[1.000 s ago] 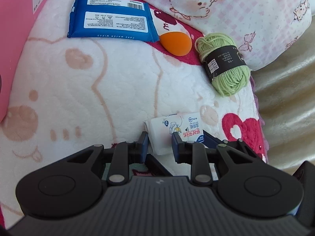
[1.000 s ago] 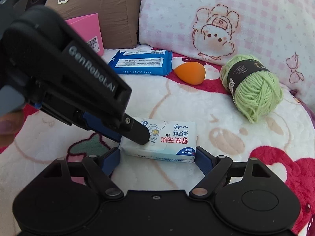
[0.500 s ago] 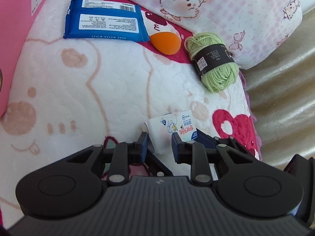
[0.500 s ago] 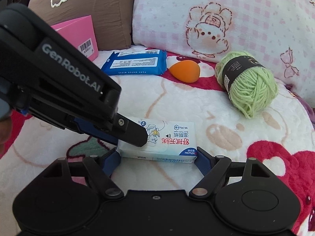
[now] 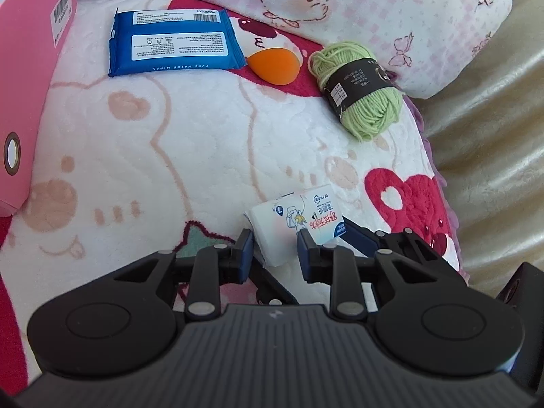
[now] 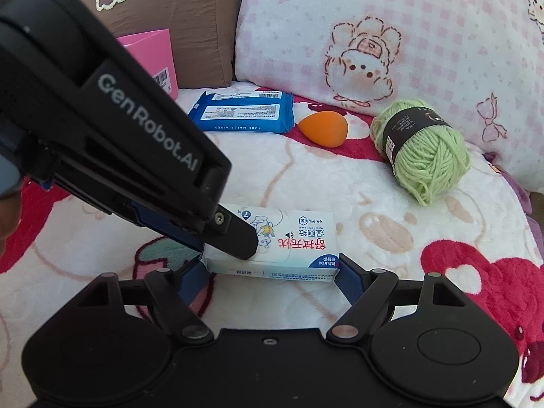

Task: Organize objects
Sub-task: 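Close the left tool on the white tissue pack's end and lift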

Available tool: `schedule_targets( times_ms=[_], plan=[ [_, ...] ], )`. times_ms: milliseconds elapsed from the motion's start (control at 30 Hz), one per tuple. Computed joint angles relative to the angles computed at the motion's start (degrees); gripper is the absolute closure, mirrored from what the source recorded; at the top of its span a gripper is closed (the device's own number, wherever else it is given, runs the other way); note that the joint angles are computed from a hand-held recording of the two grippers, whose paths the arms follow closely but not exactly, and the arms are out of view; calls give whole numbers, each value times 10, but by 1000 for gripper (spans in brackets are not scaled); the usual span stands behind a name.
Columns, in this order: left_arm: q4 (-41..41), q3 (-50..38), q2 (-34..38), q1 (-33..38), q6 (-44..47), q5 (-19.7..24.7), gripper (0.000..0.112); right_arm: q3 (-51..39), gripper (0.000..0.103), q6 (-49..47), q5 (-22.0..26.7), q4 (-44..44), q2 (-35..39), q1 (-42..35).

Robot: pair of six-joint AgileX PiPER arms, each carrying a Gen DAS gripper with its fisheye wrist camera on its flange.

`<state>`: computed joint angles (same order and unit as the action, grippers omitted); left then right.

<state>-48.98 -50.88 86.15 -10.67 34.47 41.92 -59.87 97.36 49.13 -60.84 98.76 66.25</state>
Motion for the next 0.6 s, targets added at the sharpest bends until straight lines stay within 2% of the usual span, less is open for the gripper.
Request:
schedule_targets(
  times_ms=[200, 333, 600],
  plan=[
    [26, 8, -29, -5, -25, 3, 87, 11, 20, 25, -16, 13, -22, 2],
    [62, 15, -60, -7, -49, 12, 86, -3, 20, -7, -22, 43, -33, 4],
    [106, -16, -94, 31, -61, 82, 86, -45, 20, -48, -5, 74, -36, 23]
  ],
)
